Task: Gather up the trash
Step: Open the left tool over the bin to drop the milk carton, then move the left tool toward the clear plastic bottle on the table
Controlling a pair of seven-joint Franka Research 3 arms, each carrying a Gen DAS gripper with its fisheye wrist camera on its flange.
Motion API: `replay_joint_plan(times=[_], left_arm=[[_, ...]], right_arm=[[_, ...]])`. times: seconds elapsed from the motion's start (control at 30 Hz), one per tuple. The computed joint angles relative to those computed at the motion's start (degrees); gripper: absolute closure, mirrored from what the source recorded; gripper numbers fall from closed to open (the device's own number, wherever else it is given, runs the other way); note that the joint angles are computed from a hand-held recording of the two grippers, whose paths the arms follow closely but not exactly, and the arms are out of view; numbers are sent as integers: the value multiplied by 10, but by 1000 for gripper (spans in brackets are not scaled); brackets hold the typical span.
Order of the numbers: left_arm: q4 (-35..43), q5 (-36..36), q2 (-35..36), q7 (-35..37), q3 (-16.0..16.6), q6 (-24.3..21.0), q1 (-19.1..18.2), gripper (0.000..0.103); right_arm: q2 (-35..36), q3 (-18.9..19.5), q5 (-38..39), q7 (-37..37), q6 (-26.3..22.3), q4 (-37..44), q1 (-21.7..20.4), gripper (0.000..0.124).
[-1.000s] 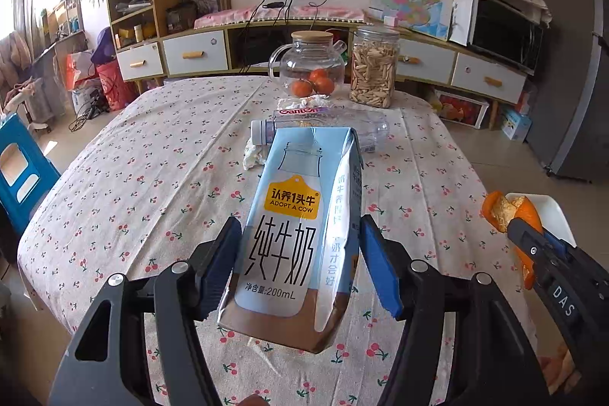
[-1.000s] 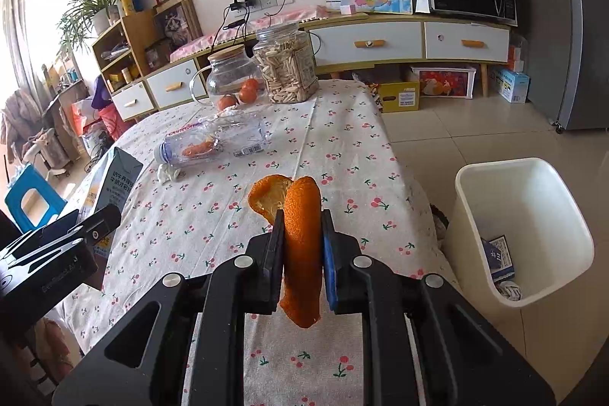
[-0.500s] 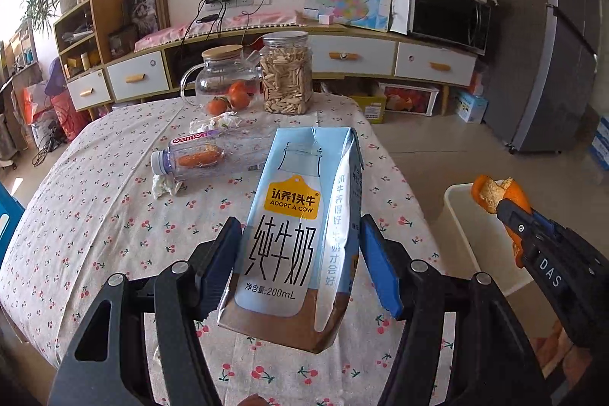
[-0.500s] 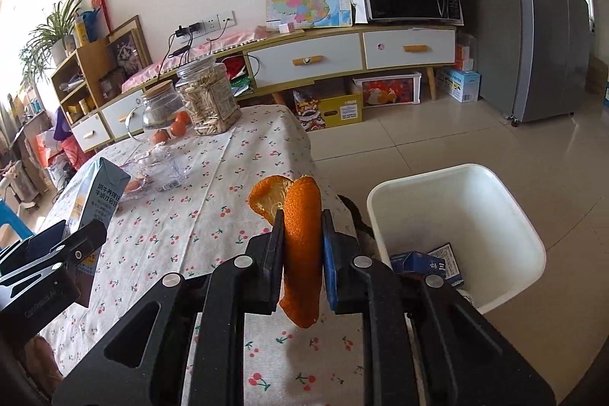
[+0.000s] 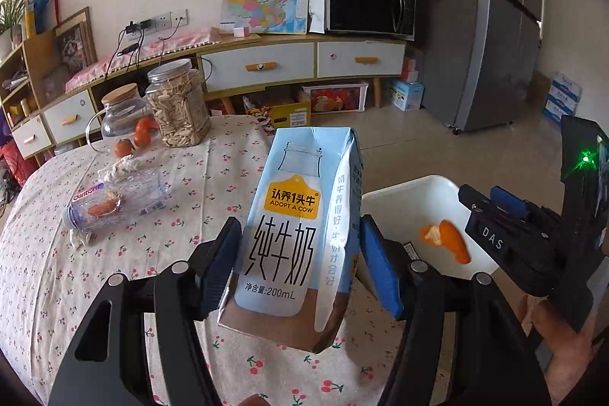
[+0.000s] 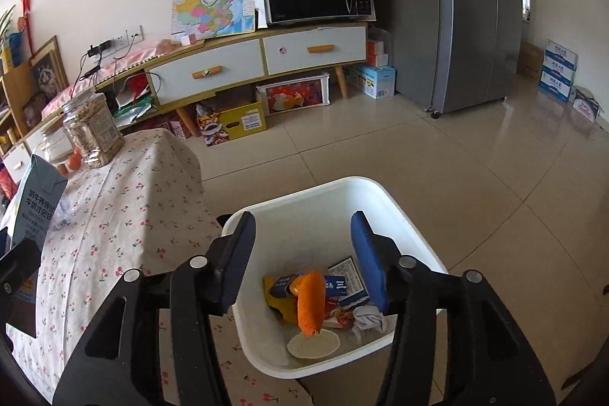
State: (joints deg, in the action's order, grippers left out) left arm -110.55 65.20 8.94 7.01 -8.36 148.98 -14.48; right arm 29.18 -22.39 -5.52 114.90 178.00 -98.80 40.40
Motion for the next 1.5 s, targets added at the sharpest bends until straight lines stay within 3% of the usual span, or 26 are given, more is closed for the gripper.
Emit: replay_joint_plan(times=[0.13,0.37,0.53,0.63,0.73,0.9,1.0,1.1,1.3,1.5], left_arm=[[58,-31,48,48,-2,14,-7,40],[145,-87,118,128,12,37,-35,40],[215,-170,174,212,11,55,-43,40],[262,-257,215,297,-16,60,-27,37],[277,-314,229,334,-22,64,-24,28],[230,-315,197,326,26,69,-54,25],[187,-290,167,290,51,64,-61,25],[141,-256,133,251,64,52,-56,25],[49,-214,69,203,63,34,-6,25],[-20,-188,15,179,59,0,52,25]], right_arm=[[3,-79,-5,45,11,-21,51,54],[13,-217,-7,118,17,-78,154,39],[29,-309,27,146,22,-114,229,32],[41,-346,58,152,20,-125,256,30],[49,-360,81,143,19,-128,267,29],[42,-343,110,113,31,-128,263,28],[36,-310,119,83,34,-116,251,28],[25,-251,117,52,31,-93,218,28],[17,-134,82,17,14,-36,157,28],[16,-40,33,-5,-2,9,114,28]])
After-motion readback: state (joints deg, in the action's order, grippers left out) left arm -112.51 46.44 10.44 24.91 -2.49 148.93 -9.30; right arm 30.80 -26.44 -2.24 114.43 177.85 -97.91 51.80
